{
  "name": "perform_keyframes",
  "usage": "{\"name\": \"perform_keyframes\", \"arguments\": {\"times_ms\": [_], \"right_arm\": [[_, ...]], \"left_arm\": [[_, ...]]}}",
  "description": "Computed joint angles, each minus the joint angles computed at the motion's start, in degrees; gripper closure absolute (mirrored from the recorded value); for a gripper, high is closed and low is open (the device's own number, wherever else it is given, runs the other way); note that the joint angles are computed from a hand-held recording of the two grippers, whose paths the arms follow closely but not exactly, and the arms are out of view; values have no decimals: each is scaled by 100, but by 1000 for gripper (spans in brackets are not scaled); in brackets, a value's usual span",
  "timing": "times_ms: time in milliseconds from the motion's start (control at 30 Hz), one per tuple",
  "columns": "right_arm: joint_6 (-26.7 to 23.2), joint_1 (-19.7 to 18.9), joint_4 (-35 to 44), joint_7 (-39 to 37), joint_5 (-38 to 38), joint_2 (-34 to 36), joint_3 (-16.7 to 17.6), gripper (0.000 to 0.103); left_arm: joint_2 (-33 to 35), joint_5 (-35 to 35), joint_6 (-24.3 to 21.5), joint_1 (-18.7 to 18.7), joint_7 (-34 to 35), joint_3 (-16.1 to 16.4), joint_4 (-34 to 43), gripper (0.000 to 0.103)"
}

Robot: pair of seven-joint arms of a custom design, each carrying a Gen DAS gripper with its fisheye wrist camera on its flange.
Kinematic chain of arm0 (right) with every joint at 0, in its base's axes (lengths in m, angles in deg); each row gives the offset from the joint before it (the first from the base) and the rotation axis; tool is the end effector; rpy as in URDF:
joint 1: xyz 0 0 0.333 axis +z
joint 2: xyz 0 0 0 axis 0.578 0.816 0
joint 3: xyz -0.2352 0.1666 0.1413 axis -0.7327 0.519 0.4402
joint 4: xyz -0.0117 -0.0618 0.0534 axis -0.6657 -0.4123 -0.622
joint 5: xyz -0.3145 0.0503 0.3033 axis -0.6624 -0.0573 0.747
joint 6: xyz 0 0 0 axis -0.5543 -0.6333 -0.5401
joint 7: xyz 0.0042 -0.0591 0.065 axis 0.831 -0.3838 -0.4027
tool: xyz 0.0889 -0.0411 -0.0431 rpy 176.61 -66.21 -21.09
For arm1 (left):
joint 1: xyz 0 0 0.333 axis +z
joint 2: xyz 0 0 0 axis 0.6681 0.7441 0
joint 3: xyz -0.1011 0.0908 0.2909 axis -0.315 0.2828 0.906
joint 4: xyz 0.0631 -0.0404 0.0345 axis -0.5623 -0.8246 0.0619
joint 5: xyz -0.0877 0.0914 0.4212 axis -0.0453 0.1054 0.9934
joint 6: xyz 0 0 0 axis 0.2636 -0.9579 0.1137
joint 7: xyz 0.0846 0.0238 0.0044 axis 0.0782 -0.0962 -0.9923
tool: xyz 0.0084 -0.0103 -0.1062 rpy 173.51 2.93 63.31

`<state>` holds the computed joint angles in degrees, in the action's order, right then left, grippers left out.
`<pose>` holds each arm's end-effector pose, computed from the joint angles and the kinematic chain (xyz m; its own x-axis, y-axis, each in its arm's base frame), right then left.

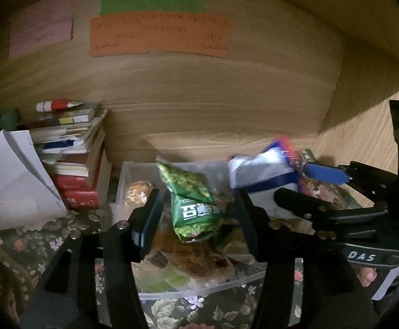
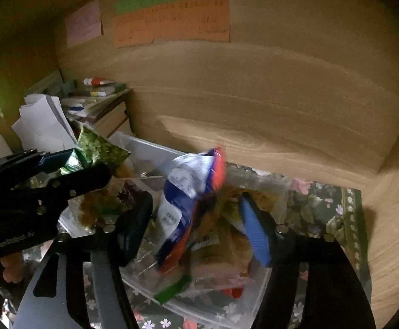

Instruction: Organize snacks

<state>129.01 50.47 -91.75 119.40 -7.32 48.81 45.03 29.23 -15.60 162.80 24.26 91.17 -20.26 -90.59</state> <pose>0.5398 0.1518 0.5498 0.3188 -0.9478 -0.0087 -0.6346 -0.2066 -0.7447 0.5676 -0.3537 0.5396 -0.2489 -0.9611 0.1198 -0.6022 0.0567 -0.7964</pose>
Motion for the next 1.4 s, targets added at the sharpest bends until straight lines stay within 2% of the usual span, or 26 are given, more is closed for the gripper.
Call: {"name": "perform_keyframes", "arguments": {"times_ms": [167, 267, 367, 533, 667, 867, 967, 1067, 1233, 1400], "right_arm": [[210, 12, -322, 56, 70, -457, -27, 40], [418, -28, -604, 178, 19, -851, 5, 40], [616, -28, -864, 324, -38, -1257, 9, 40], [880, 9, -1229, 556, -99, -1880, 36, 40], [1072, -68, -1526, 822, -257, -2393, 193, 40], [1267, -134, -1925, 1194, -441, -3076, 415, 34], [1308, -155, -2056, 1366, -537, -3302, 506, 31], [1348, -253, -2201, 1597, -607, -3530, 654, 22], [1317, -350, -2360, 1877, -766, -3779, 817, 14], [1359, -635, -2475, 2211, -954, -3954, 1119, 1]], "left_arm": [[-348, 480, 188, 54, -537, -1, -268, 49], [-714, 1276, 252, 207, -1315, -127, -491, 49], [-1134, 1929, 358, 478, -2009, -375, -752, 49], [-1952, 3074, 448, 1105, -3284, -977, -1150, 49], [-2576, 3428, 573, 1502, -3837, -1339, -1458, 48], [-3410, 3446, 760, 2029, -4155, -1812, -1880, 40], [-3714, 3110, 820, 2020, -3942, -1847, -2093, 38], [-4002, 2817, 786, 2022, -3776, -1940, -2260, 32], [-4389, 2444, 850, 2159, -3629, -2108, -2497, 14], [-4652, 2074, 892, 2288, -3453, -2263, -2659, 3]]}}
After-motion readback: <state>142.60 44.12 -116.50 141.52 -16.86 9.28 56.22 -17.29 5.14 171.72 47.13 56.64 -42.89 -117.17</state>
